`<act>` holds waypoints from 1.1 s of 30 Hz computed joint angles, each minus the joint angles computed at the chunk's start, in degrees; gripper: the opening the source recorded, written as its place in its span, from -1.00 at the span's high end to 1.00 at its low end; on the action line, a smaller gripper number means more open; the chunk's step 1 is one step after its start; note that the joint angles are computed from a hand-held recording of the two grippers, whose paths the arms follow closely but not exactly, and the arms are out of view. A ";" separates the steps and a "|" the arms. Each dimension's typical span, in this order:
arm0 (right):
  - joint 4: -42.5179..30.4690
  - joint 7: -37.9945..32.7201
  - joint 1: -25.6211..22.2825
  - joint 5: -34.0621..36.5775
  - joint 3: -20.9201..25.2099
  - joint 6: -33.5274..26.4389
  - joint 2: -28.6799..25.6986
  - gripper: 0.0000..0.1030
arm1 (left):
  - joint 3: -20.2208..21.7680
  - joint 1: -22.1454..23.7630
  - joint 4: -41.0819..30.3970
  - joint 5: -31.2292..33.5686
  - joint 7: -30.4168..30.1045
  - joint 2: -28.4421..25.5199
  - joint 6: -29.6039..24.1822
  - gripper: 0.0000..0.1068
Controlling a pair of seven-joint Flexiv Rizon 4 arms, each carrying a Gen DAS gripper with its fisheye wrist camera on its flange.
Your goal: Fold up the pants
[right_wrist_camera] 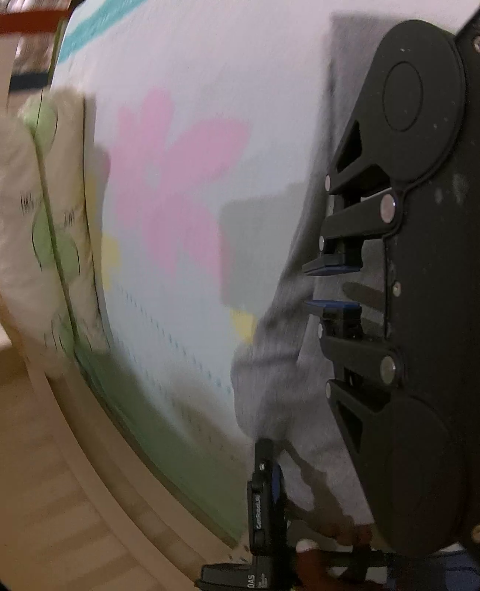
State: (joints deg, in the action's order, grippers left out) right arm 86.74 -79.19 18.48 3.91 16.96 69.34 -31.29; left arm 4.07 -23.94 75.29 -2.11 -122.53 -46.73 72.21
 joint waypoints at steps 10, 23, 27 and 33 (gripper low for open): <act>-14.87 3.57 4.35 -2.42 -2.98 -7.13 -11.98 0.89 | -3.66 1.87 7.98 -1.92 1.59 3.33 6.31 -0.63; -20.69 -22.25 -6.55 6.39 12.43 -7.78 -15.66 0.18 | -12.10 7.15 3.19 -9.77 17.58 3.38 0.17 -0.65; -24.00 -27.36 -5.76 7.93 11.28 -11.23 -17.59 0.17 | -13.67 7.41 -5.26 -12.82 21.67 -1.49 -4.64 -0.65; -23.51 -38.17 -7.34 14.49 13.56 -13.97 -16.68 0.90 | -13.31 6.01 -21.20 -14.80 25.05 -10.01 -13.92 -0.65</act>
State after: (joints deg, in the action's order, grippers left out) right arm 63.22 -117.36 11.14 18.40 30.52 55.37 -47.97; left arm -9.24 -17.92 54.09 -16.91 -97.48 -56.75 58.29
